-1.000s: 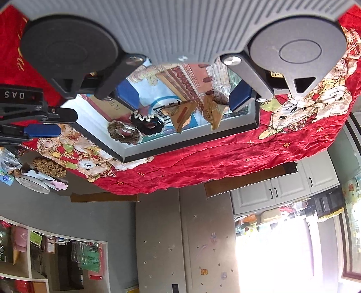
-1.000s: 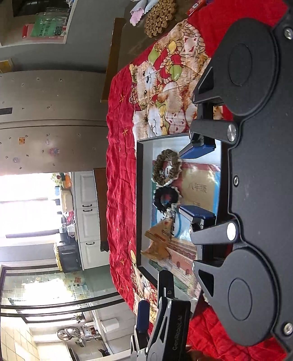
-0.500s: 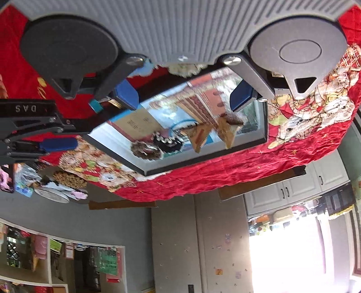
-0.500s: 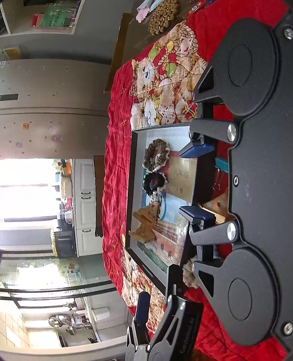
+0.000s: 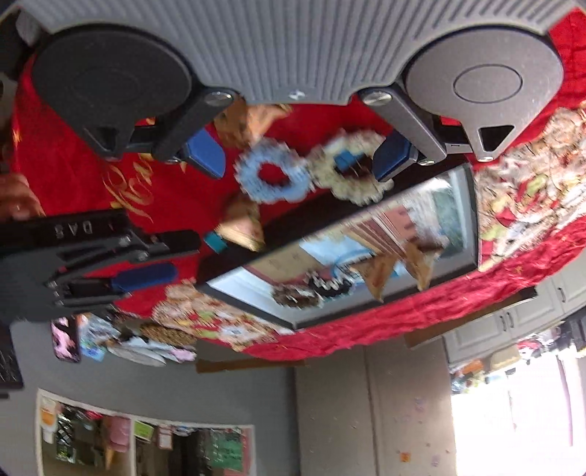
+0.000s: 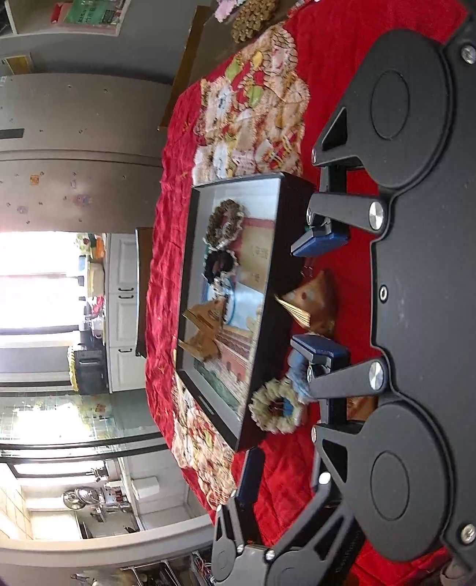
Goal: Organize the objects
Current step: 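Withdraw both grippers from the box toward the items beside it, then grasp the blue crocheted ring with the right gripper while the left grasps a paper triangle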
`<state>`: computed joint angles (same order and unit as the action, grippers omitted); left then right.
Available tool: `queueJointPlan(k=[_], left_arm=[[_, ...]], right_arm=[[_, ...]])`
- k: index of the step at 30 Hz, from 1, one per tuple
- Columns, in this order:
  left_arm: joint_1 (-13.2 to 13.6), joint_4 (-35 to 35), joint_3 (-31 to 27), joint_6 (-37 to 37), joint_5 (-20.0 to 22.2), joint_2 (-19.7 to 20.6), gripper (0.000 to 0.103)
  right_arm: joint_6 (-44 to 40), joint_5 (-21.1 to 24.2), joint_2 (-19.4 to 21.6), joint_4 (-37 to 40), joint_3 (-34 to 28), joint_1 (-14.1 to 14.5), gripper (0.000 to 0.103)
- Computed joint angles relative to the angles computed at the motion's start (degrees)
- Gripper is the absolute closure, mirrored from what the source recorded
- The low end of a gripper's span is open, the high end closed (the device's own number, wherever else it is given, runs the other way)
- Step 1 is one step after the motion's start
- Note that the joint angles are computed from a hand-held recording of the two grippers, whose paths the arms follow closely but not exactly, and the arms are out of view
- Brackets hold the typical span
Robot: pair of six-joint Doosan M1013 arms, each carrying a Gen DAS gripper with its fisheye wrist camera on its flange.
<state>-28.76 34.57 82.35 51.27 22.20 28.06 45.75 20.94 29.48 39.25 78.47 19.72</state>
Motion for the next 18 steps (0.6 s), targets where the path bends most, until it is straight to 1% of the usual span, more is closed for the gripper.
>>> queueJointPlan(k=[5, 8, 11, 15, 18], left_arm=[[0.28, -9.09, 1.09, 9.12, -1.16, 0.07, 0.01], [0.41, -12.83, 1.33, 12.84, -1.87, 0.27, 0.01], [0.52, -14.9, 1.33, 15.0, -2.48, 0.65, 0.011], [0.68, -16.65, 0.81, 16.61, -2.11, 1.38, 0.011], [0.77, -18.18, 0.72, 18.34, -2.27, 1.68, 0.014]], right_arm=[[-0.48, 2.06, 0.13, 1.94, 0.38, -0.14, 0.058], [-0.87, 2.68, 0.28, 2.26, 0.49, 0.01, 0.059], [-0.75, 3.56, 0.64, 2.68, 0.24, 0.17, 0.059], [0.97, 4.35, 1.26, 2.26, -0.29, 0.43, 0.059], [3.15, 4.94, 1.85, 0.74, -0.91, 0.73, 0.062]])
